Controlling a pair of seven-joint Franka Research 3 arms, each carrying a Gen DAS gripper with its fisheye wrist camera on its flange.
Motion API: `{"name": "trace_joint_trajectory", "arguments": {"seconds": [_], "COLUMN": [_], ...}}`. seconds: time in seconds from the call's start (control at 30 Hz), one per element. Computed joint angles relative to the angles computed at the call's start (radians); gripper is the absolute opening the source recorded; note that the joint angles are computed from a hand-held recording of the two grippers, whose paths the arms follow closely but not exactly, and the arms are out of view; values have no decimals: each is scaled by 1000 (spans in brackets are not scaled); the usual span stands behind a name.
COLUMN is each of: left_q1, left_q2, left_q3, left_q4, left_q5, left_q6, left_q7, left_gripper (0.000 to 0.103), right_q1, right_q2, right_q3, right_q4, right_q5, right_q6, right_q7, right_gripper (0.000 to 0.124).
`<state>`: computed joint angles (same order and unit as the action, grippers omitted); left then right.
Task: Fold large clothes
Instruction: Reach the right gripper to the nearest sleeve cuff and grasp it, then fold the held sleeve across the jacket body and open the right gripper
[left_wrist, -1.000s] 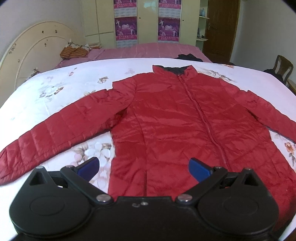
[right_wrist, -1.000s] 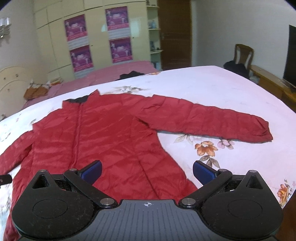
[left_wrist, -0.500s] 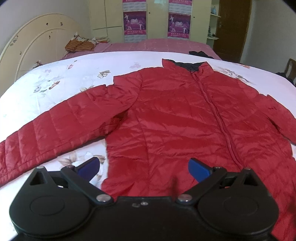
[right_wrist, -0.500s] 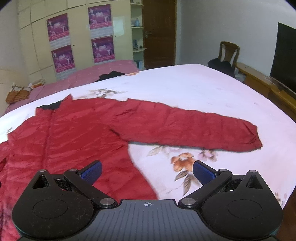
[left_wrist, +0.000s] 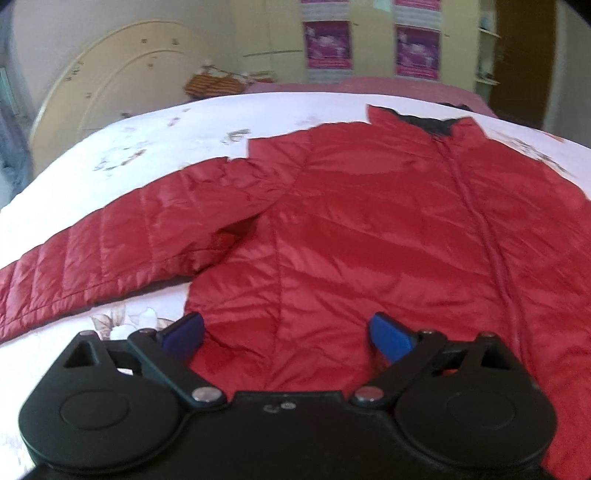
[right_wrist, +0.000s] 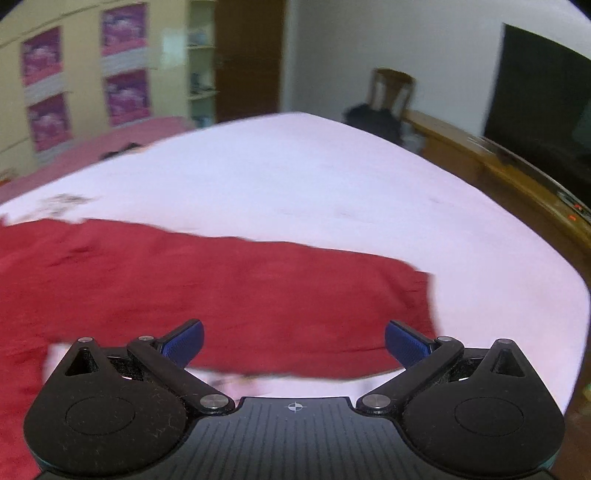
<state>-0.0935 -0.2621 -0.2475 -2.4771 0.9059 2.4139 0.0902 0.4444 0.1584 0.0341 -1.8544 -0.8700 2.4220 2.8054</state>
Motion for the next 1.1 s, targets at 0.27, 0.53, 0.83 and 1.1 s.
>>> {"name": "trace_joint_trajectory", "arguments": {"seconds": [0.27, 0.53, 0.83, 1.1], "left_q1": [-7, -21, -9, 36], "left_q2": [40, 55, -1, -91], "left_q3": [0, 6, 30, 46], "left_q4": [36, 53, 13, -69], "left_q5": [3, -8, -47, -65], "left_q6": [-53, -80, -13, 83], "left_q7": [-22, -18, 44, 117], "left_gripper": [98, 99, 82, 82], "right_q1": [-71, -104, -79, 47], "right_q2": [17, -44, -1, 205], "right_q3": [-39, -49, -38, 14], "right_q4": [-30, -131, -19, 281], "right_q5": [85, 96, 44, 161], "right_q6": [-12, 195, 297, 372], "right_q7": [-4, 59, 36, -194], "right_gripper": [103, 36, 17, 17]}}
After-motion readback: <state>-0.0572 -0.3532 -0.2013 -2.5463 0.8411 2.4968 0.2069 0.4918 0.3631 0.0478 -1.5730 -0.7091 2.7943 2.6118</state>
